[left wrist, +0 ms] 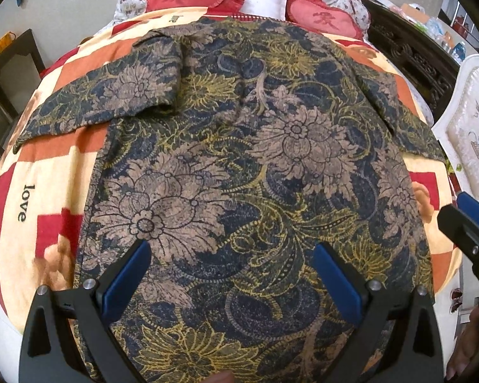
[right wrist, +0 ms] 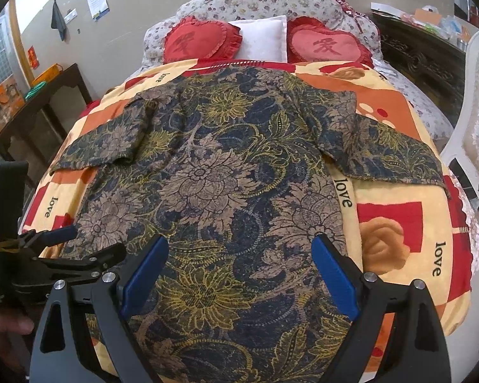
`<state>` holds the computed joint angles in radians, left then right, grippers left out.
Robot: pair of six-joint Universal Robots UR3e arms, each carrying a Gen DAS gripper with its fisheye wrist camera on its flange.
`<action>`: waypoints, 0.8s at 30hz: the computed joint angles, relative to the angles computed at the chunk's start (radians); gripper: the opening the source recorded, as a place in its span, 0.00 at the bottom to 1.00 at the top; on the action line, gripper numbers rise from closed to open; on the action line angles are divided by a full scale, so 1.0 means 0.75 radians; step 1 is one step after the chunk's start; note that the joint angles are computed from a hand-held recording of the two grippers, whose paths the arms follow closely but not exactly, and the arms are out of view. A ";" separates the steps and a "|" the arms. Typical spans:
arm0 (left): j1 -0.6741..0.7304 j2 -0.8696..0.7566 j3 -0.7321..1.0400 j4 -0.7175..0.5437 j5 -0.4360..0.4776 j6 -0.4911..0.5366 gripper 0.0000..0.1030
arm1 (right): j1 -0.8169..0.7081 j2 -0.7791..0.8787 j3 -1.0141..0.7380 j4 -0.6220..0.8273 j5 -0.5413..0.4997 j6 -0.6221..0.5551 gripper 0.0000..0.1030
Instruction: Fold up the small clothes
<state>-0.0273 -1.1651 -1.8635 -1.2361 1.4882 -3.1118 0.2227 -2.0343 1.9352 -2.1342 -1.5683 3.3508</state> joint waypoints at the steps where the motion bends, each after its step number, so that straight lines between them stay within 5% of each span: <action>1: 0.001 0.001 -0.003 0.001 -0.001 0.001 1.00 | 0.000 0.002 -0.002 0.001 0.001 -0.003 0.94; 24: 0.030 0.015 -0.017 -0.005 -0.010 0.013 1.00 | 0.059 0.095 -0.058 -0.026 -0.026 0.012 0.94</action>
